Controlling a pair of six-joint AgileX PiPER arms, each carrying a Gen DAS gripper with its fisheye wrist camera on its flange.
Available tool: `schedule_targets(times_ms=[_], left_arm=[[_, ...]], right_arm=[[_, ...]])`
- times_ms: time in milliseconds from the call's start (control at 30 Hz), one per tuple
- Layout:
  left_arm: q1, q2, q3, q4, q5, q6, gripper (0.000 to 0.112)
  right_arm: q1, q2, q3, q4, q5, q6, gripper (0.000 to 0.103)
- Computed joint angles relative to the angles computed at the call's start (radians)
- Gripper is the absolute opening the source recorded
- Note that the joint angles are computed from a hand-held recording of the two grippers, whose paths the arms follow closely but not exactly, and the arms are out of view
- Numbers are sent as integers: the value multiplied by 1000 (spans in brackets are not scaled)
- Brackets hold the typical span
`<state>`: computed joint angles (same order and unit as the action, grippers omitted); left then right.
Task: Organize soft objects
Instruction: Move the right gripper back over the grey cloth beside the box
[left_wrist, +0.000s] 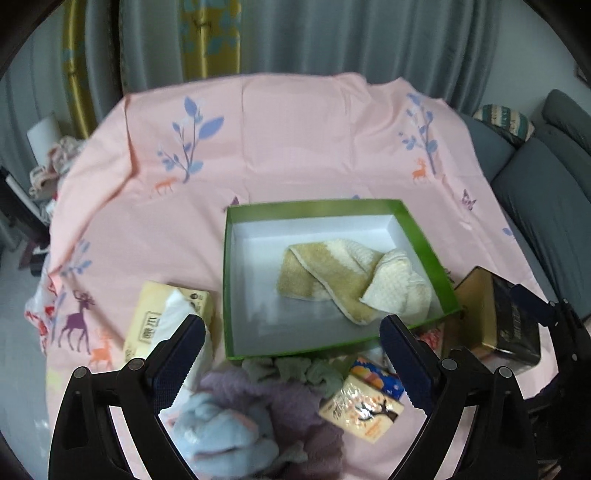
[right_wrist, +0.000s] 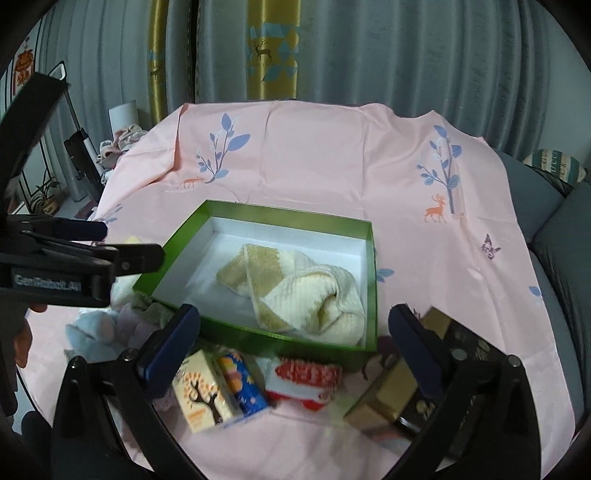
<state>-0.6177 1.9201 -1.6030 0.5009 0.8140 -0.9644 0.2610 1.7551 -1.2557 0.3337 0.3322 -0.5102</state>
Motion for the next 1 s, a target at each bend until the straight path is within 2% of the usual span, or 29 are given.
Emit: schedule_targets(times_ms=[367,500,700,800,1000], left_arm=[[-136,-170,179,205,15,-221,96],[-188,-197,208,270,49,-289,96],[-222,-238,271,302,34,-353,96],[-239,-266,317,328,25,-398,96],[-223,-363,491,372,-34,-541,96]], right_arm=[[-29,-214,220,213,-31,-199,102],[-33,-264,276,284,-29,-267,102],[-44,-303,329,420,-35,-385,102],[-58,-323,362,554,-18,-506,102],[-57,-338,415,654,8,-636,102]])
